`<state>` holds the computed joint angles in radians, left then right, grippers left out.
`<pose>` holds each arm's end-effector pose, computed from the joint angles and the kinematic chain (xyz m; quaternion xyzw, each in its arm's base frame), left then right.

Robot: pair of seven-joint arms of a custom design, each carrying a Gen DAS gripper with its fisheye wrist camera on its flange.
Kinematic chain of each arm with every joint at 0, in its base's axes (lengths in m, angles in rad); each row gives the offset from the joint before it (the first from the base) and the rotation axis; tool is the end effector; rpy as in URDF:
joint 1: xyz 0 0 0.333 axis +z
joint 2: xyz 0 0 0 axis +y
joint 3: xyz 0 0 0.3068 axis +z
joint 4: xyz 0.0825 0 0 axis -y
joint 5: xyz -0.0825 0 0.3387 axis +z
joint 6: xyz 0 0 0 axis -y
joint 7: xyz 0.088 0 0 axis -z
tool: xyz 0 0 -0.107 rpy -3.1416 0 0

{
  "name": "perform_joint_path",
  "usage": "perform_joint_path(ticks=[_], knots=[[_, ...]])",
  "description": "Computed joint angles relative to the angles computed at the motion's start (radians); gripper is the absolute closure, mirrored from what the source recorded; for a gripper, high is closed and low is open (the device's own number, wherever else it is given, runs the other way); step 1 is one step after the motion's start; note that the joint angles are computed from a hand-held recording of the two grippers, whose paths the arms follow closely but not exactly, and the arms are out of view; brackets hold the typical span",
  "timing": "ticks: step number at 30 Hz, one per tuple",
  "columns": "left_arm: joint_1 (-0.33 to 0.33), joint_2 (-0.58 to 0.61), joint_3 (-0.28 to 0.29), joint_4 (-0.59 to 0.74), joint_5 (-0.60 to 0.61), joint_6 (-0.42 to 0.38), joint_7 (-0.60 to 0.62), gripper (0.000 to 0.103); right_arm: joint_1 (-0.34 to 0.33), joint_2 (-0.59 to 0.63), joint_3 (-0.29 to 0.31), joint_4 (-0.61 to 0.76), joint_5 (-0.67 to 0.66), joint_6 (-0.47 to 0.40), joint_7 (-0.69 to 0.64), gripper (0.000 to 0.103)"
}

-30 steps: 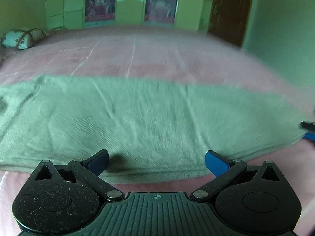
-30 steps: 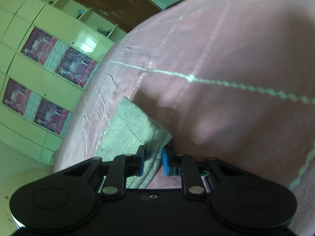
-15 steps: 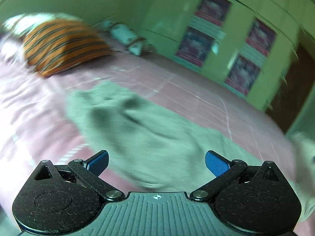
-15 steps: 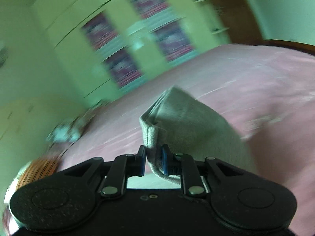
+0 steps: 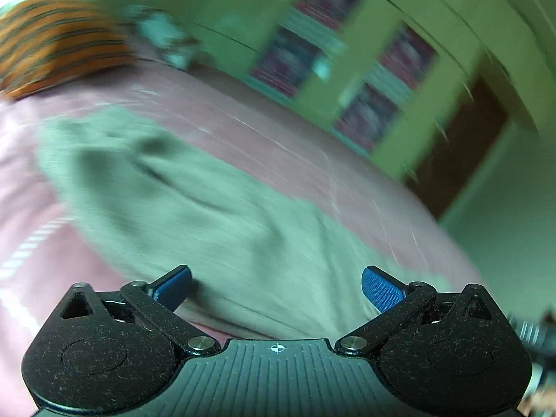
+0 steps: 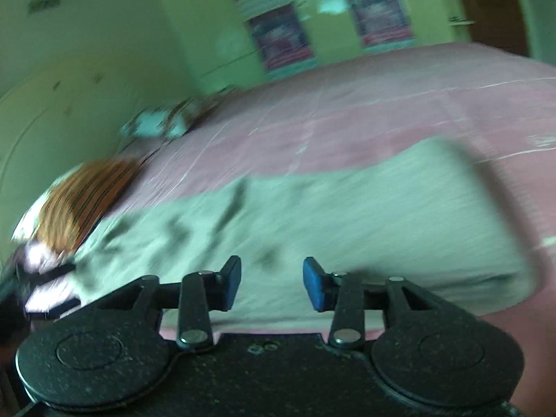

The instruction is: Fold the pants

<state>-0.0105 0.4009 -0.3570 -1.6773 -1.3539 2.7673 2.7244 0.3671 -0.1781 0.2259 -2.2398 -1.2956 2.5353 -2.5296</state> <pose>0.6307 -0.1632 0.4429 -0.5104 0.6815 -0.5222 0.0493 0.3962 0.2861 0.4975 -0.3973 0.7710 -0.2833 0.4091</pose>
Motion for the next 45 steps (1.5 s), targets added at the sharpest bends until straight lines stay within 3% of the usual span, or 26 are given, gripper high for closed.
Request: perform_joint_path(ticks=[5, 7, 9, 11, 16, 19, 20, 21, 23, 25, 26, 27, 28, 29, 30, 31, 34, 35, 38, 40, 41, 42, 43, 44, 45], knots=[[-0.081, 0.009, -0.012, 0.013, 0.132, 0.008, -0.116, 0.0, -0.014, -0.083, 0.02, -0.095, 0.015, -0.061, 0.069, 0.068], [-0.096, 0.019, -0.014, 0.026, 0.205, -0.024, -0.2, 0.008, -0.016, -0.093, 0.035, -0.113, 0.015, -0.092, 0.115, 0.068], [-0.108, 0.045, -0.013, 0.06, 0.288, -0.085, -0.303, 0.024, -0.016, -0.11, 0.042, -0.141, 0.015, -0.109, 0.157, 0.068], [-0.116, 0.082, -0.017, 0.104, 0.35, -0.132, -0.403, 0.028, -0.017, -0.133, 0.05, -0.173, -0.001, -0.117, 0.202, 0.068], [-0.129, 0.174, -0.051, 0.201, 0.431, -0.158, -0.578, 0.029, -0.015, -0.215, 0.07, -0.261, 0.006, -0.178, 0.291, 0.067], [-0.137, 0.233, -0.064, 0.27, 0.46, -0.191, -0.706, 0.062, -0.023, -0.269, 0.074, -0.31, 0.012, -0.189, 0.321, 0.065], [-0.146, 0.252, -0.06, 0.291, 0.48, -0.194, -0.754, 0.082, -0.026, -0.285, 0.076, -0.323, 0.014, -0.193, 0.331, 0.063], [-0.14, 0.274, -0.071, 0.311, 0.484, -0.199, -0.772, 0.084, -0.031, -0.297, 0.078, -0.333, 0.013, -0.193, 0.342, 0.061], [-0.116, 0.26, -0.115, 0.269, 0.444, -0.129, -0.708, 0.086, -0.041, -0.31, 0.075, -0.347, 0.002, -0.178, 0.361, 0.06], [-0.036, 0.201, -0.242, 0.173, 0.228, 0.03, -0.415, 0.087, -0.051, -0.326, 0.071, -0.36, -0.018, -0.155, 0.377, 0.059], [-0.012, 0.162, -0.272, 0.137, 0.169, 0.073, -0.321, 0.087, -0.057, -0.335, 0.074, -0.367, -0.034, -0.148, 0.386, 0.059], [-0.012, 0.13, -0.267, 0.107, 0.16, 0.1, -0.298, 0.087, -0.061, -0.338, 0.073, -0.368, -0.046, -0.142, 0.39, 0.059], [-0.033, 0.121, -0.227, 0.09, 0.207, 0.082, -0.344, 0.087, -0.065, -0.344, 0.066, -0.374, -0.056, -0.127, 0.393, 0.059], [-0.08, 0.128, -0.152, 0.089, 0.324, 0.028, -0.461, 0.086, -0.069, -0.34, 0.067, -0.376, -0.065, -0.12, 0.403, 0.059], [-0.108, 0.143, -0.113, 0.086, 0.42, 0.002, -0.546, 0.086, -0.071, -0.332, 0.065, -0.374, -0.063, -0.115, 0.403, 0.059], [-0.11, 0.157, -0.108, 0.091, 0.446, -0.002, -0.576, 0.086, -0.074, -0.314, 0.054, -0.366, -0.063, -0.096, 0.399, 0.059], [-0.083, 0.152, -0.152, 0.068, 0.384, 0.037, -0.547, 0.085, -0.092, -0.276, 0.035, -0.331, -0.172, -0.014, 0.43, 0.07], [-0.084, 0.15, -0.159, 0.059, 0.377, 0.054, -0.538, 0.084, -0.089, -0.25, 0.028, -0.309, -0.177, -0.007, 0.385, 0.076], [-0.07, 0.137, -0.167, 0.046, 0.36, 0.044, -0.541, 0.082, -0.065, -0.121, -0.064, -0.259, 0.089, 0.091, 0.07, 0.092], [-0.046, 0.084, -0.187, -0.005, 0.321, 0.091, -0.468, 0.076, -0.088, -0.131, -0.035, -0.248, 0.114, 0.069, 0.043, 0.092], [-0.041, 0.059, -0.195, -0.024, 0.287, 0.124, -0.394, 0.074, -0.099, -0.147, -0.013, -0.243, 0.093, 0.05, 0.057, 0.088], [-0.068, 0.043, -0.169, -0.032, 0.313, 0.154, -0.39, 0.074, -0.112, -0.161, 0.011, -0.238, 0.051, 0.025, 0.08, 0.085], [-0.119, 0.036, -0.108, -0.033, 0.409, 0.149, -0.455, 0.074, -0.117, -0.166, 0.026, -0.226, 0.025, -0.003, 0.078, 0.083], [-0.171, 0.042, -0.034, -0.018, 0.56, 0.104, -0.57, 0.073, -0.119, -0.157, 0.028, -0.206, 0.021, -0.023, 0.054, 0.081], [-0.198, 0.054, 0.005, -0.002, 0.642, 0.075, -0.644, 0.072, -0.124, -0.139, 0.018, -0.183, 0.016, -0.025, 0.028, 0.081]])
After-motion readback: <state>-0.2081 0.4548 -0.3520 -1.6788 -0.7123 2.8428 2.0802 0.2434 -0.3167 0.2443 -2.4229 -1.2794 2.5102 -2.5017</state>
